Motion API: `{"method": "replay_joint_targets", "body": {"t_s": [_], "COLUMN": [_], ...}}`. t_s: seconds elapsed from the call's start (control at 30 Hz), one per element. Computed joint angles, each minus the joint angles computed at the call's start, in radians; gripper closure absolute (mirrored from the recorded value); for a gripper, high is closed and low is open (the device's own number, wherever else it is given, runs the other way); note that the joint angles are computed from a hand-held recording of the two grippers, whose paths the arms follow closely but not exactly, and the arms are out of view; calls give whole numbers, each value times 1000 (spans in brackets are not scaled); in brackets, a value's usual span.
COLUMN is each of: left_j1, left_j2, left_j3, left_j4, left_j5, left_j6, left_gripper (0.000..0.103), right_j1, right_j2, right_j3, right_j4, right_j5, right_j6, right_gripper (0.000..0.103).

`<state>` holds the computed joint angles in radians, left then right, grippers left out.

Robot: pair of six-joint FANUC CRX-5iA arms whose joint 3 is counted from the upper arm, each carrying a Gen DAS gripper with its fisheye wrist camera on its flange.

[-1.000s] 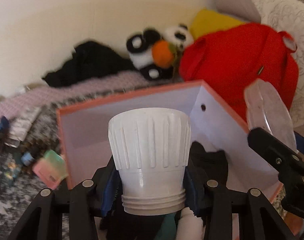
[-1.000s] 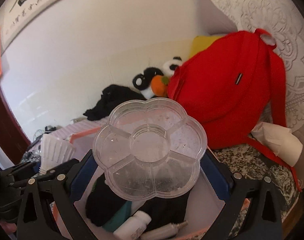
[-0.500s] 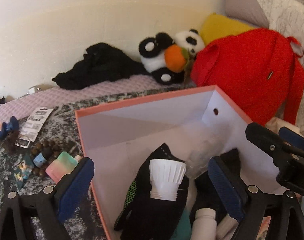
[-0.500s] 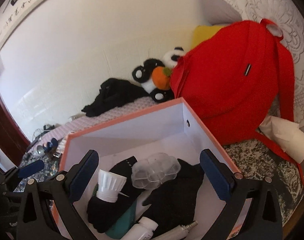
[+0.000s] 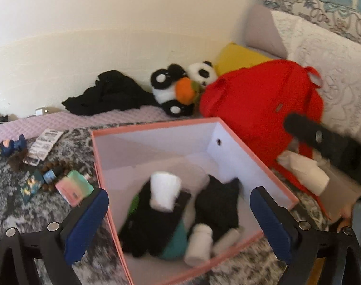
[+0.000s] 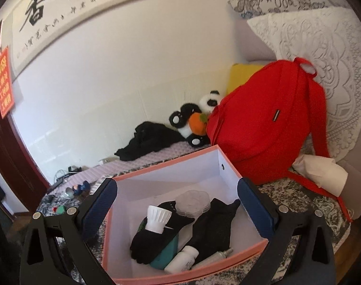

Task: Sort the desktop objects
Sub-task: 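Move both tools back over the green tape measure and clear pencil box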

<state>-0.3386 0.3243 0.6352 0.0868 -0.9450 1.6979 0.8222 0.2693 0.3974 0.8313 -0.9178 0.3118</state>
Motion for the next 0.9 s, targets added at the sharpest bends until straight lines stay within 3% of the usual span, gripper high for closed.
{"method": "replay_joint_targets", "body": {"t_s": [0.27,0.47,0.7,0.9], "left_j1": [35,115,229,332], "left_j2": [-166,-278,-368,-414], "left_j3": [-211,-340,-484,-587], "left_j4": [2,-42,-84,-78], "left_j5": [48,31,-9,-12], "left_j6": [20,89,168,192], "left_gripper": [4,4,4,4], "right_j1": [72,128,192,236], "right_j2": [-61,-13,149,350], "right_j3": [-72,-24,183,470], "right_j4": [37,-30,-216,-362], "right_j5": [1,14,-16,-125], "right_j6": [-54,-2,196,403], "right_gripper": [0,0,0,0]}}
